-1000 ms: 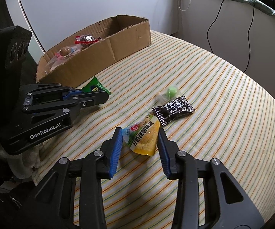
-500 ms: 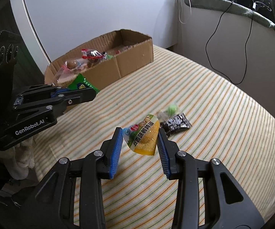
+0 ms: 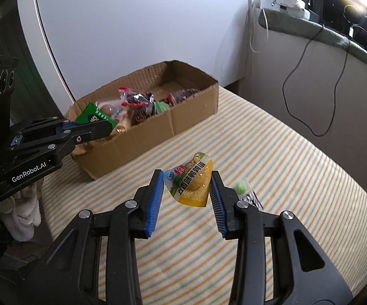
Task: Organize snacks
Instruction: 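Carry the mint packet and jelly cup into the box and release both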
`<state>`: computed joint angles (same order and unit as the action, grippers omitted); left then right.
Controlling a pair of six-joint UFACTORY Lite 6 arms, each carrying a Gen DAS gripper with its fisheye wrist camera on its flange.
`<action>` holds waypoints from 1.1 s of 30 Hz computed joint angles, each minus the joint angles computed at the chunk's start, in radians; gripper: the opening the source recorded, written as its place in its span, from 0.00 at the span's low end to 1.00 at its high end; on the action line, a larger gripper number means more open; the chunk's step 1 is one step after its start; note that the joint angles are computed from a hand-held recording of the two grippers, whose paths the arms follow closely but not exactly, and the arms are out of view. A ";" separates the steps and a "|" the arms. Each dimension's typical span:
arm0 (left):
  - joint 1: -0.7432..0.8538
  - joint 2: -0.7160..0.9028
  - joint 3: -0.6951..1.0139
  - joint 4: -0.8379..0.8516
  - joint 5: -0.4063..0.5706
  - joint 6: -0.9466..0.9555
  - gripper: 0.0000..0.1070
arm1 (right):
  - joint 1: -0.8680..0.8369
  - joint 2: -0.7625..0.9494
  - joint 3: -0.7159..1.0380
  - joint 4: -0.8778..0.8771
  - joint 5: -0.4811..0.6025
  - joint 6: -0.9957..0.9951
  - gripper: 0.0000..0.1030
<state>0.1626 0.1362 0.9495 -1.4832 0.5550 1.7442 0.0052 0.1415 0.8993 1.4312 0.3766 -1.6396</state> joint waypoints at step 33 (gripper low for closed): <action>0.168 0.236 0.259 0.004 -0.028 -0.006 0.04 | 0.228 0.533 0.767 -0.620 -0.024 0.713 0.37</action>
